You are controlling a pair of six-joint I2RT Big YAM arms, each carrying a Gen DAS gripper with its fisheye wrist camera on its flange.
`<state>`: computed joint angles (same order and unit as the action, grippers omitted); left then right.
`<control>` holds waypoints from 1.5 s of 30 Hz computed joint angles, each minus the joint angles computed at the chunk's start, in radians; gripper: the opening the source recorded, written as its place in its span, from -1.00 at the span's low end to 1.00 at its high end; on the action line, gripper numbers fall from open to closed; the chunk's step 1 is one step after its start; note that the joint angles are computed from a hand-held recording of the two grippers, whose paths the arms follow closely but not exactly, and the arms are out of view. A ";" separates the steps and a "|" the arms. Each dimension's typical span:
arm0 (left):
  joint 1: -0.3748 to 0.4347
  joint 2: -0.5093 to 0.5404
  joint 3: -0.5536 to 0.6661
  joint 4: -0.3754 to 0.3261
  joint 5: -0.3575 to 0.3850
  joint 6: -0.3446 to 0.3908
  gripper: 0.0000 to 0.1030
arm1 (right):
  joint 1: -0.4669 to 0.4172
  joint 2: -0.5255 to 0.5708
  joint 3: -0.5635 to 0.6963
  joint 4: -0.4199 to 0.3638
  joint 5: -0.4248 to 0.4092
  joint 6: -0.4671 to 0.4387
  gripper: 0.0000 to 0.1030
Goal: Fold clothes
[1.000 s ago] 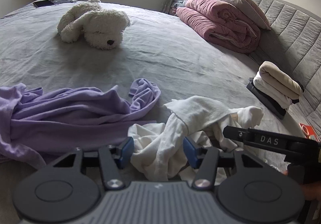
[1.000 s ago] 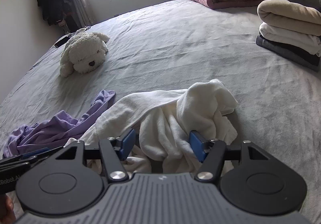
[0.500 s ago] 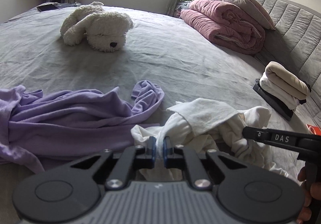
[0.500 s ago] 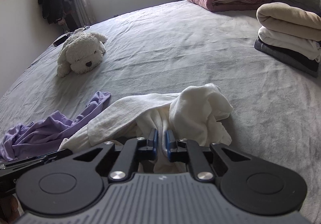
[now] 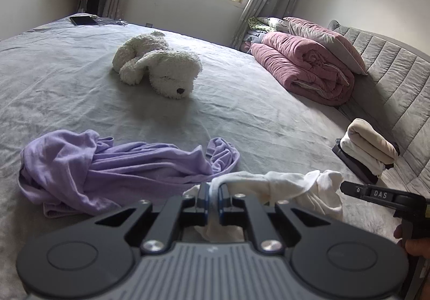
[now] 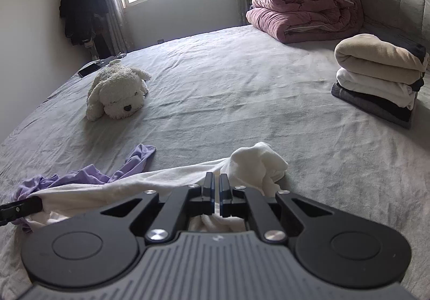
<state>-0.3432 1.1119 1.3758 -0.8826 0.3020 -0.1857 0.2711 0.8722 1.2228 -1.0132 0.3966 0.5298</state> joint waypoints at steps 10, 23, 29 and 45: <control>0.036 -0.086 -0.008 -0.135 0.221 0.105 -0.88 | -0.050 -0.044 -0.025 -0.038 -0.095 0.089 -0.69; -0.075 -0.064 -0.025 -0.309 0.260 0.257 -0.87 | -0.039 -0.019 -0.017 -0.044 -0.107 0.082 -0.26; -0.080 -0.031 -0.013 -0.353 0.238 0.255 -0.84 | -0.031 0.013 -0.011 -0.027 -0.120 0.078 -0.26; -0.051 0.045 0.001 -0.261 0.287 0.145 -0.29 | -0.020 0.104 -0.005 0.016 -0.126 0.115 -0.26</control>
